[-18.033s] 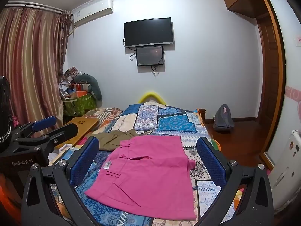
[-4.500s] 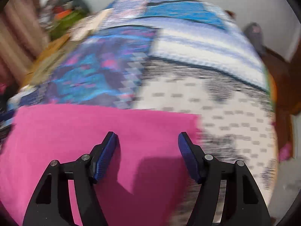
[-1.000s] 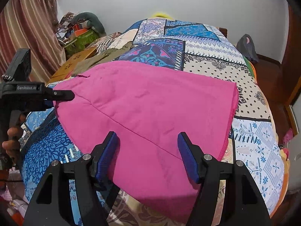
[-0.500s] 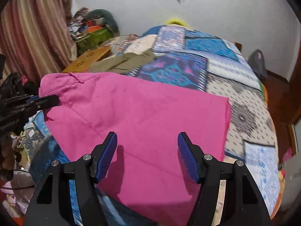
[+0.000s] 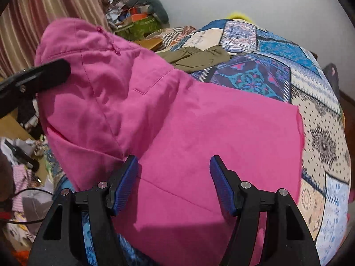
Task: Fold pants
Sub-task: 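Grasp the pants leg end with the left gripper and lift it over the pants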
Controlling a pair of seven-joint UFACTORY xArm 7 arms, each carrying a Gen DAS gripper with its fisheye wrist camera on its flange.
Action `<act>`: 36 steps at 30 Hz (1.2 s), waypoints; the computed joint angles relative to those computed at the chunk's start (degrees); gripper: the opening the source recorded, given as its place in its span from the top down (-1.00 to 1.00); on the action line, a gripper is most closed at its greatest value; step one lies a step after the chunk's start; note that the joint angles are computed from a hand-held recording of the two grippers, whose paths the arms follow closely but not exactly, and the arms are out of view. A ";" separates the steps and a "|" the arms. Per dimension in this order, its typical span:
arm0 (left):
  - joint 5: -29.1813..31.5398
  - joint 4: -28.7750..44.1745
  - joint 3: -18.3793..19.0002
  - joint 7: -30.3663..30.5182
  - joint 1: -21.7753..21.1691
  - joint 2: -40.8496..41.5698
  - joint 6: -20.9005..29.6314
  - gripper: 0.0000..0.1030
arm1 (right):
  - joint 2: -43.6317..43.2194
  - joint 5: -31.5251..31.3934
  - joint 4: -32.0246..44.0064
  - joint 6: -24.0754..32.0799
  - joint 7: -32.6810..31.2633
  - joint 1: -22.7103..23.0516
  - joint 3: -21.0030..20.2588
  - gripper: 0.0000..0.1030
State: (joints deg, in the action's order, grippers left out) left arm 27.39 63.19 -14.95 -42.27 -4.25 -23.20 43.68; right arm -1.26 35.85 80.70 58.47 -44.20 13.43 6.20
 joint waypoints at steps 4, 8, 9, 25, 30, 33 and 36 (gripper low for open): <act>1.15 1.61 -0.68 1.22 -0.25 0.74 0.85 0.68 | -3.19 1.24 -3.27 -2.10 -0.04 -1.80 -2.05 -0.22; 1.80 4.12 -1.20 2.51 -1.15 2.60 1.55 0.68 | -4.50 0.67 -5.25 -2.99 1.99 -4.16 -4.24 -0.22; 2.09 4.69 -1.28 2.92 -1.46 3.13 1.61 0.68 | -4.86 0.20 -5.90 -3.52 2.26 -4.67 -4.61 -0.22; -0.10 17.94 1.25 8.02 -10.52 17.87 0.97 0.68 | -5.79 1.63 -10.02 -4.28 3.27 -7.00 -6.46 -0.22; -4.19 21.66 3.16 11.14 -13.74 23.20 0.62 0.69 | -5.80 2.62 -10.08 -3.67 2.99 -7.35 -6.56 -0.22; -6.55 23.58 4.17 12.78 -15.19 26.14 0.96 0.70 | -5.90 2.91 -10.20 -3.56 2.99 -7.41 -6.58 -0.22; -10.66 25.23 5.04 14.63 -16.03 28.86 1.74 0.70 | -6.05 3.08 -10.29 -3.44 3.17 -7.50 -6.61 -0.22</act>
State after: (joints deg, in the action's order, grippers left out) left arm 16.73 88.42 -9.90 -27.64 -20.28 5.66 45.42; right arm -7.31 38.93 70.41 55.03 -41.03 5.93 -0.41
